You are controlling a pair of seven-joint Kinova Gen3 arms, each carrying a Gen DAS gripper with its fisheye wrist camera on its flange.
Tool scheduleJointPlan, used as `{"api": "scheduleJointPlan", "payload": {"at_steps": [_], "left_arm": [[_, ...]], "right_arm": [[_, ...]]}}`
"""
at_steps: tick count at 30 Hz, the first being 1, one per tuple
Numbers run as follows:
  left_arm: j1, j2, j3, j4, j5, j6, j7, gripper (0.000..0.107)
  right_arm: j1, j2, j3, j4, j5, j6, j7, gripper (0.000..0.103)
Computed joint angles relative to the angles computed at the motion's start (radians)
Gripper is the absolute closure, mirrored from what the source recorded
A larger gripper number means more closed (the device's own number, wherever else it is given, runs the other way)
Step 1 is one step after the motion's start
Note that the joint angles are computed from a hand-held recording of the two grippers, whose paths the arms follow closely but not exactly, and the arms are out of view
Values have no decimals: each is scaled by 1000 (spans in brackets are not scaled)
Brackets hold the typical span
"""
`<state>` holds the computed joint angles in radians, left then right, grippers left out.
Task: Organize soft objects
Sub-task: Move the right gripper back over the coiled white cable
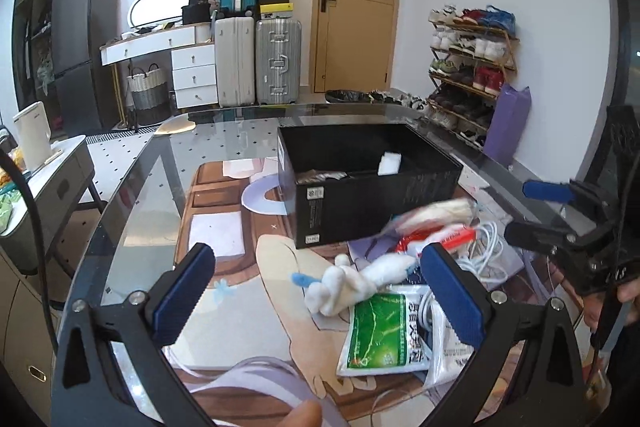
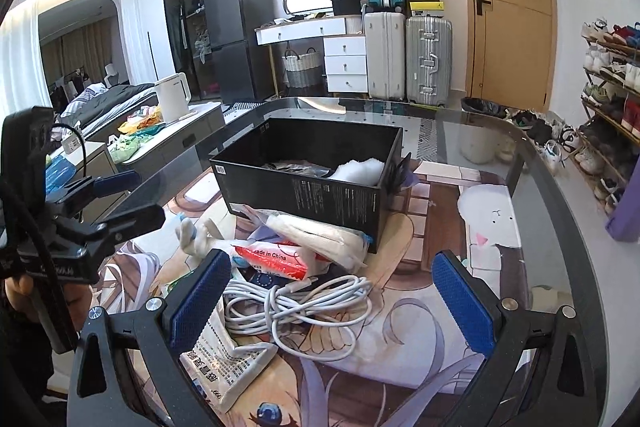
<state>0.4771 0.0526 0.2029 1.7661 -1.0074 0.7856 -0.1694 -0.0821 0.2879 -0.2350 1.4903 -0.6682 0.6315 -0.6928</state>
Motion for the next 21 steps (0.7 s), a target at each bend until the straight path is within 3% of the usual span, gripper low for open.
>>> {"api": "scheduleJointPlan", "payload": {"at_steps": [4,16,21], "left_arm": [[-3,12,-3,-16,47,6,-65,4],[-23,11,-26,-4,113,-8,-79,4],[-28,15,-28,-6,125,-13,-102,4]], "right_arm": [[-5,8,9,-12,18,26,-13,1],[-57,53,29,-48,139,69,-121,1],[-45,67,18,-52,143,67,-134,1]]}}
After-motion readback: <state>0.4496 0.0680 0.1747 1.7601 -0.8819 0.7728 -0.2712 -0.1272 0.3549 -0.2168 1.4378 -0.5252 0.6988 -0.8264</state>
